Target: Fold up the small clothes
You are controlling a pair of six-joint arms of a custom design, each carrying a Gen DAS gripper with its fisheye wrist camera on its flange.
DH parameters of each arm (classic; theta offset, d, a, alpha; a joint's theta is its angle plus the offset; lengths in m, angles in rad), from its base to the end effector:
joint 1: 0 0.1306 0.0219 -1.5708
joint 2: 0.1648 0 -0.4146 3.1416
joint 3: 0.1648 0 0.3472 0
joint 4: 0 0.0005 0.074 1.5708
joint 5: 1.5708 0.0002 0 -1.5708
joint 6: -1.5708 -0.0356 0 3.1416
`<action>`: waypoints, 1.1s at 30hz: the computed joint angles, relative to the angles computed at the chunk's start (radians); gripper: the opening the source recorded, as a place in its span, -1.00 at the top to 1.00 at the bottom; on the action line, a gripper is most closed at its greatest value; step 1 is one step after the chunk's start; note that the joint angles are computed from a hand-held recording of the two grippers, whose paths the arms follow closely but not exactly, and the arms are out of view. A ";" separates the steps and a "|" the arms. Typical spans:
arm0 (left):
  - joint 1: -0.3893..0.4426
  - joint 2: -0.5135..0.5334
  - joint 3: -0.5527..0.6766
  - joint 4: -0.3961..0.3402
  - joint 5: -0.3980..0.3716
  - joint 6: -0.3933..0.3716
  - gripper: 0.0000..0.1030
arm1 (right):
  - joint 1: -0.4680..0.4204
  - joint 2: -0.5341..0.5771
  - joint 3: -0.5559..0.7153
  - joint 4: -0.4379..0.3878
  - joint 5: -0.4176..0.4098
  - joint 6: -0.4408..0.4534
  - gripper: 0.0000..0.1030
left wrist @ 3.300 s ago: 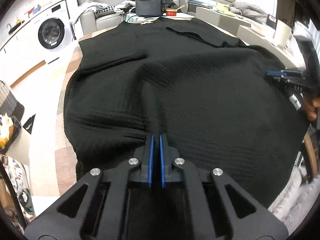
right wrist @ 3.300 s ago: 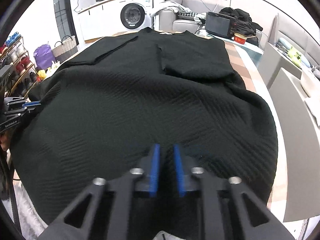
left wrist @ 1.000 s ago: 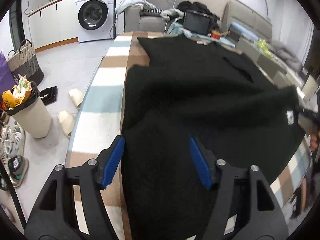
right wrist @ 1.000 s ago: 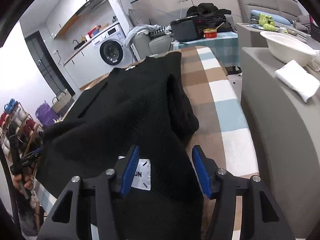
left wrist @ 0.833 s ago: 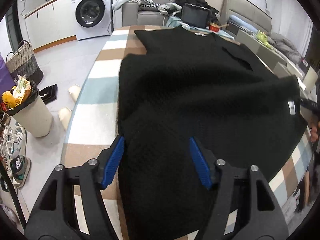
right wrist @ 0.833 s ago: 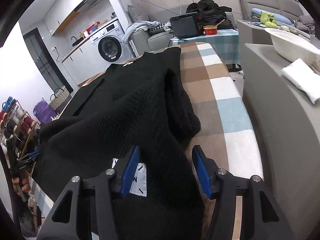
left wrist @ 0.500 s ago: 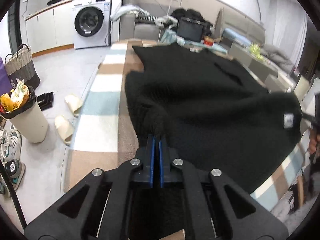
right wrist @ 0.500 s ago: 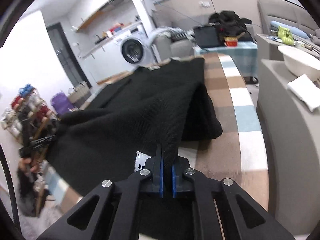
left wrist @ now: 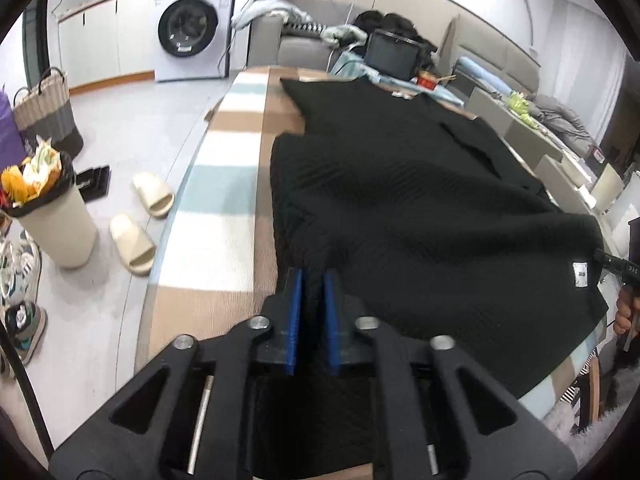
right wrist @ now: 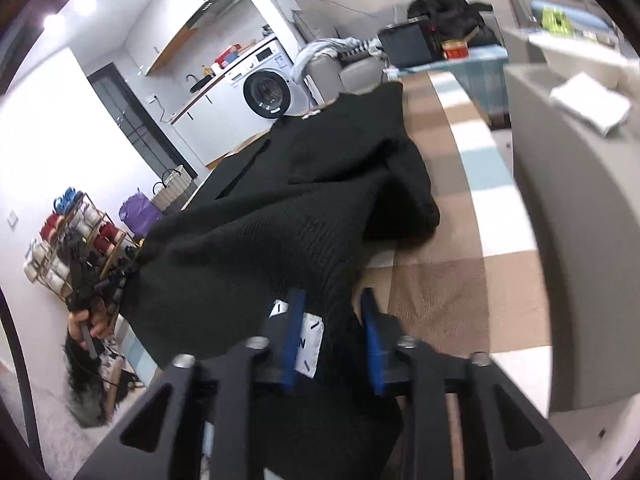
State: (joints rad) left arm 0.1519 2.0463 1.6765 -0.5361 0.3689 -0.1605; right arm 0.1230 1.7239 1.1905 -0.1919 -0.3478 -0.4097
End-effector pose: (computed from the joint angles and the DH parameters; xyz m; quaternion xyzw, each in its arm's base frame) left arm 0.6537 0.0866 0.2531 0.0639 0.9289 -0.1214 0.3439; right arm 0.5253 0.0767 0.2764 0.0581 0.8991 0.2586 0.3483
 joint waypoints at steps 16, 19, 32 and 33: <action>-0.025 0.093 0.137 -0.064 0.020 0.015 0.82 | 0.005 0.092 0.138 -0.010 -0.057 -0.025 0.34; -0.021 0.039 0.055 0.036 0.056 0.008 0.92 | 0.024 0.069 0.131 -0.043 -0.019 0.042 0.89; -0.027 0.082 0.246 0.102 0.118 0.165 0.93 | 0.010 0.058 0.190 0.103 0.185 -0.091 0.91; -0.033 0.107 0.292 0.077 0.105 0.175 0.93 | 0.009 0.092 0.245 0.072 0.207 -0.103 0.91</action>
